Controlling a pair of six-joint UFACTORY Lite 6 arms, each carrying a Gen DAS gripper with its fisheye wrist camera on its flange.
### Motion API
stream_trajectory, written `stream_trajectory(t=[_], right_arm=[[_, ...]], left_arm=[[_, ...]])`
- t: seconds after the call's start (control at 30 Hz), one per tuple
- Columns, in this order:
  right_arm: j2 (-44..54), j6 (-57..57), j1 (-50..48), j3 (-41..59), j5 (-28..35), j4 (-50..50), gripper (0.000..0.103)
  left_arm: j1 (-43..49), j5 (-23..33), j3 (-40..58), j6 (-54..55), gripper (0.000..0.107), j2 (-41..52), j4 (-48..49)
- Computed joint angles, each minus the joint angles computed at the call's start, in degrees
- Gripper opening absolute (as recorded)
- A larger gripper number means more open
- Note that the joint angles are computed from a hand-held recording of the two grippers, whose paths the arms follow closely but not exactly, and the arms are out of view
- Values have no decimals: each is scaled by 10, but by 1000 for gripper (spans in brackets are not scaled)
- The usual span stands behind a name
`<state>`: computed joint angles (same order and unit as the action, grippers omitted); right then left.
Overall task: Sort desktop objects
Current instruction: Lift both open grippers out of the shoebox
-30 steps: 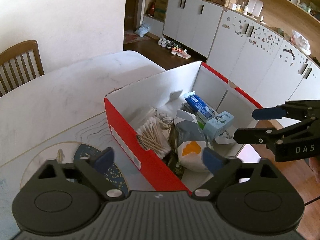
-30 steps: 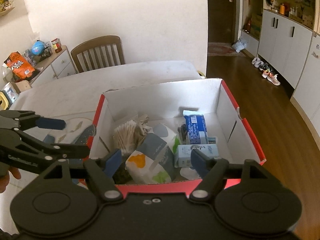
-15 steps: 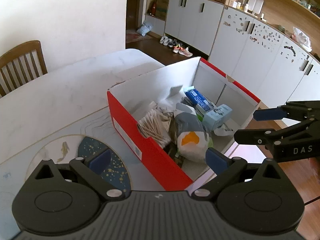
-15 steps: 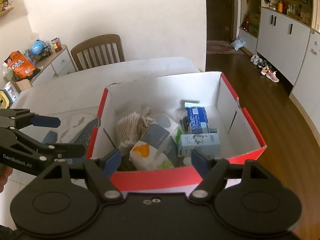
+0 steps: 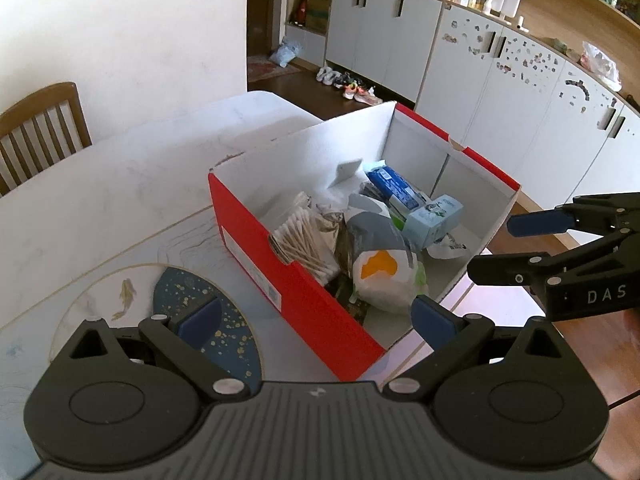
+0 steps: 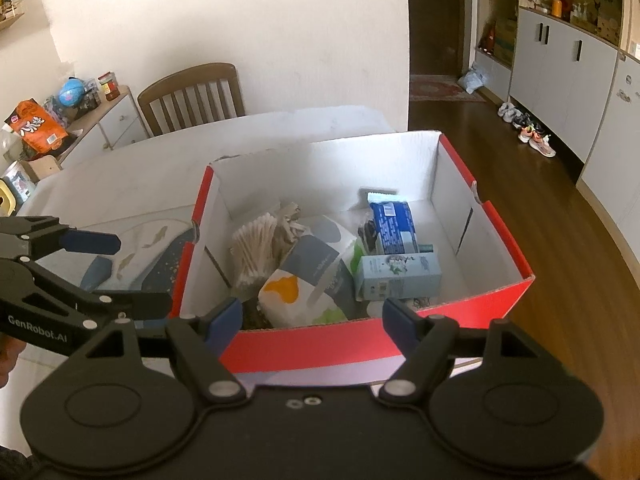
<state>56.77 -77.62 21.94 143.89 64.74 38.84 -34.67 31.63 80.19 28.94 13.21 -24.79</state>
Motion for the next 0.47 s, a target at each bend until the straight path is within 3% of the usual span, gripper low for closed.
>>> stream_trajectory(t=[0.47], right_arm=[[6, 17, -3, 6, -5, -5, 77]], left_arm=[[-1, -8, -10, 12, 101, -3, -10]])
